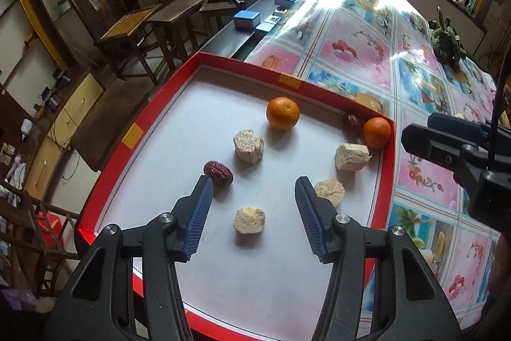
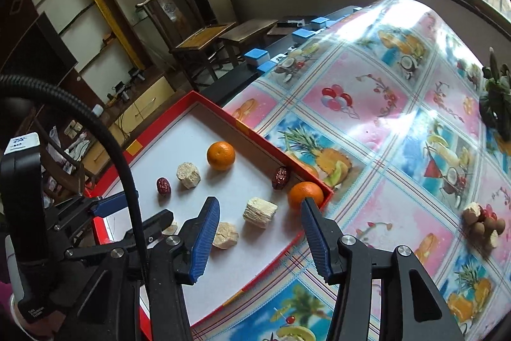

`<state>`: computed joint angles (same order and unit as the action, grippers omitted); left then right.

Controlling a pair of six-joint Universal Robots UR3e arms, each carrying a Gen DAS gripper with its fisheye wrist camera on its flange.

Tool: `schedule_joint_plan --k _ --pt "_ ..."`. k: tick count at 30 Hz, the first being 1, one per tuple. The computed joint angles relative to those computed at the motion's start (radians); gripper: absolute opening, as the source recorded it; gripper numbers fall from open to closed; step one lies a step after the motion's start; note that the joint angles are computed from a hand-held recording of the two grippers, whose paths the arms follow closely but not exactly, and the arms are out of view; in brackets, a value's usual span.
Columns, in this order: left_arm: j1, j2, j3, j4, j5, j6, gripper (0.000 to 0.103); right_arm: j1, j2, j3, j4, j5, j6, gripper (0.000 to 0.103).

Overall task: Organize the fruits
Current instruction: 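Move both open grippers back toward the remaining pile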

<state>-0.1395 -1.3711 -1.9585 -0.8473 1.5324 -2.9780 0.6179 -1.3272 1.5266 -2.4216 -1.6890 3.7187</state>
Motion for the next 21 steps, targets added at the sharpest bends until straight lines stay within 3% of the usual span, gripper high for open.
schedule_joint_plan --k 11,21 --pt "-0.085 -0.052 0.156 -0.042 0.022 -0.036 0.054 0.08 -0.113 0.057 0.037 -0.141 0.08 0.051" --pt "-0.159 -0.107 0.215 -0.051 0.043 -0.066 0.054 0.093 -0.184 0.127 0.056 -0.16 0.111 0.051"
